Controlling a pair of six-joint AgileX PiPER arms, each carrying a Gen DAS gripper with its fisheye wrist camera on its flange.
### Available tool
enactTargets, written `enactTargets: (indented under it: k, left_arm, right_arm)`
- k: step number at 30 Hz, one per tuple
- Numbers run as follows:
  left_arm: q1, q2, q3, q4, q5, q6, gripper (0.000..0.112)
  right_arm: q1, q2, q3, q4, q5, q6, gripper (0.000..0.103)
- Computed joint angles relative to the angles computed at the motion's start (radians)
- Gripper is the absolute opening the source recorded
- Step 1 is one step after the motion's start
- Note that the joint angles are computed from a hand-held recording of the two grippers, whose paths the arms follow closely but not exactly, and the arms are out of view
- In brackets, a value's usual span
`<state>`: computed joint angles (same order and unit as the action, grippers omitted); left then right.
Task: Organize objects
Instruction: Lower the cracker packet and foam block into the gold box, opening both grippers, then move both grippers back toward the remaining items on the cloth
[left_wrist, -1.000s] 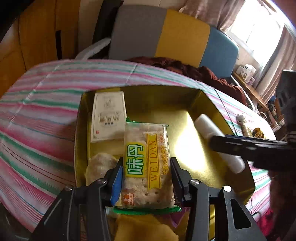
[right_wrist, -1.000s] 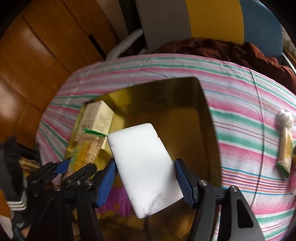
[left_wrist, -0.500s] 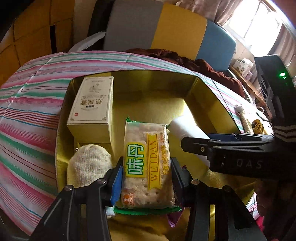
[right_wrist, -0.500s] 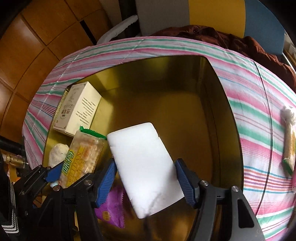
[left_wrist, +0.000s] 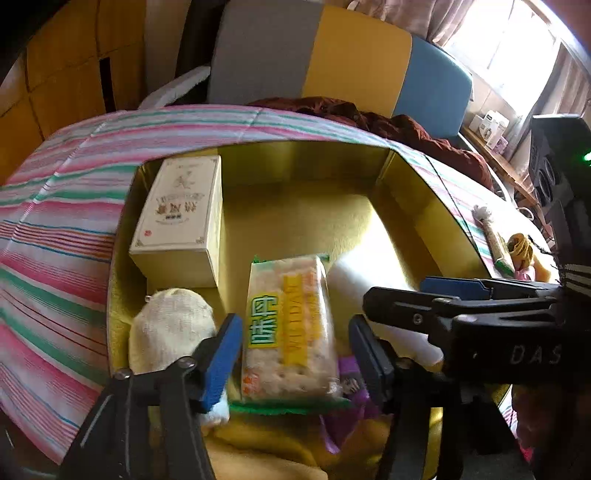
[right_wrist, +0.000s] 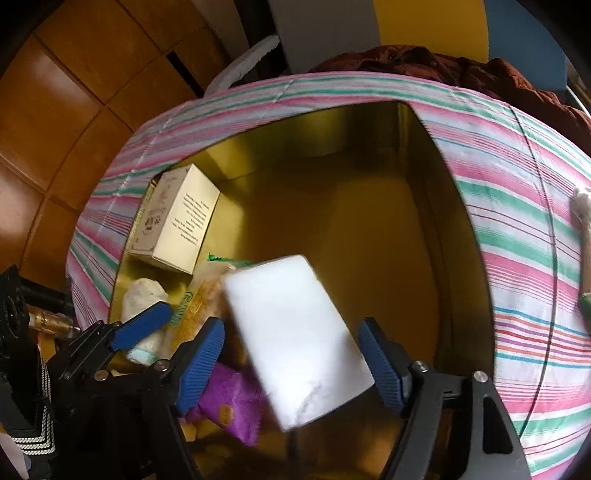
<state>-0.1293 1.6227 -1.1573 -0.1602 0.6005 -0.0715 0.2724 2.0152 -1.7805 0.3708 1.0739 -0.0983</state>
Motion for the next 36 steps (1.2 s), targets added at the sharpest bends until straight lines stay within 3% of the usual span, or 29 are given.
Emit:
enactTargets:
  k: [5, 12, 23, 36]
  left_arm:
    - [-0.008, -0.084, 0.033, 0.092, -0.026, -0.088, 0.073]
    - [-0.045, -0.215, 0.097, 0.354, -0.048, -0.364, 0.080]
    - [-0.213, -0.324, 0.148, 0.743, -0.005, -0.745, 0.091]
    - [-0.347, -0.305, 0.122, 0.792, 0.043, -0.783, 0.093]
  right_arm:
    - [-0.023, -0.068, 0.068, 0.028, -0.052, -0.029, 0.079]
    - [-0.019, -0.200, 0.192, -0.004, -0.128, -0.064, 0.079]
    - [0.048, -0.412, 0.405, -0.196, -0.311, -0.025, 0.079]
    - [-0.062, -0.501, 0.500, -0.188, -0.349, -0.048, 0.079]
